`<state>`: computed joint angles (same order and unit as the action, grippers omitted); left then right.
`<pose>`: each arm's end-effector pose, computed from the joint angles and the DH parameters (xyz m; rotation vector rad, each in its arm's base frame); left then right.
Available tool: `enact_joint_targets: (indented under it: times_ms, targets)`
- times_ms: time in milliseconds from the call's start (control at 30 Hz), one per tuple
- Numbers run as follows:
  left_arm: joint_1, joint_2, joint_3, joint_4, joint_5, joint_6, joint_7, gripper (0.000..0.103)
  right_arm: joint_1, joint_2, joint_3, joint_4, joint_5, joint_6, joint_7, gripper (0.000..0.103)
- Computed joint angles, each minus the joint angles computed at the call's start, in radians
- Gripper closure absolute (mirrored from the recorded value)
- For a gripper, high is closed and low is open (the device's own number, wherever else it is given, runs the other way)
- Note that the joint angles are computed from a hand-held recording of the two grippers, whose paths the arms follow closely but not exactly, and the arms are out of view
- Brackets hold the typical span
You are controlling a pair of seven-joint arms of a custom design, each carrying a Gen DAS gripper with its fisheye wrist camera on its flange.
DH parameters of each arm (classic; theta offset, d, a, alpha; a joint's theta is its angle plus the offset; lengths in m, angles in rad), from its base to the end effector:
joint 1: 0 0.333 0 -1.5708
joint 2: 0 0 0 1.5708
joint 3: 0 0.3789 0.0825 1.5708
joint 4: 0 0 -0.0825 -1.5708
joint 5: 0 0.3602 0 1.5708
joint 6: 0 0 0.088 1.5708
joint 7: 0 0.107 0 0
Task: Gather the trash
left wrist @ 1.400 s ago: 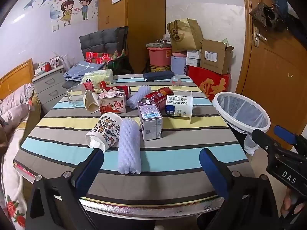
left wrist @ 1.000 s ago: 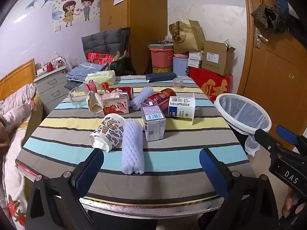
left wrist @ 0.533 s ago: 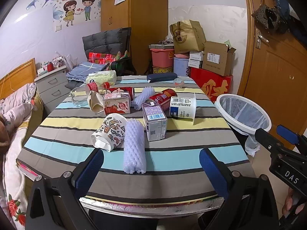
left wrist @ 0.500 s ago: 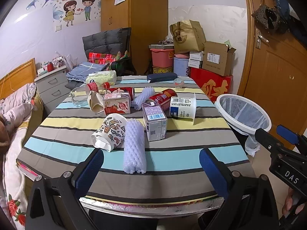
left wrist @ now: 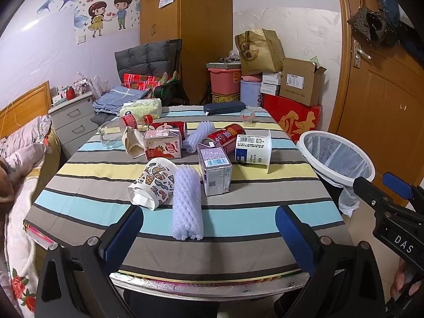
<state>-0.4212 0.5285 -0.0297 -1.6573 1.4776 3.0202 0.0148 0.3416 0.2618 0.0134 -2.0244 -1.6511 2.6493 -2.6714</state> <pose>0.6030 -0.3697 0.4176 -1.4267 1.9314 -0.9980 0.5580 0.2350 0.4130 -1.4214 1.8611 -0.9829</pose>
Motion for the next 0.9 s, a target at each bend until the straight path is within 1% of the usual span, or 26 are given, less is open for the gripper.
enact_joint_targets:
  times_ms: [100, 500, 900]
  targets:
    - [-0.005, -0.002, 0.007, -0.001, 0.006, 0.004, -0.007, 0.002, 0.001, 0.001, 0.0, 0.003, -0.001, -0.003, 0.0, 0.023]
    - [0.0, -0.007, -0.002, -0.004, 0.001, -0.005, 0.002, 0.002, 0.0, -0.01, 0.003, -0.007, -0.009, -0.009, 0.004, 0.023]
    - [0.002, -0.009, -0.005, -0.004, 0.017, -0.004, -0.013, 0.002, 0.003, -0.01, 0.004, -0.006, -0.008, -0.017, 0.003, 0.023]
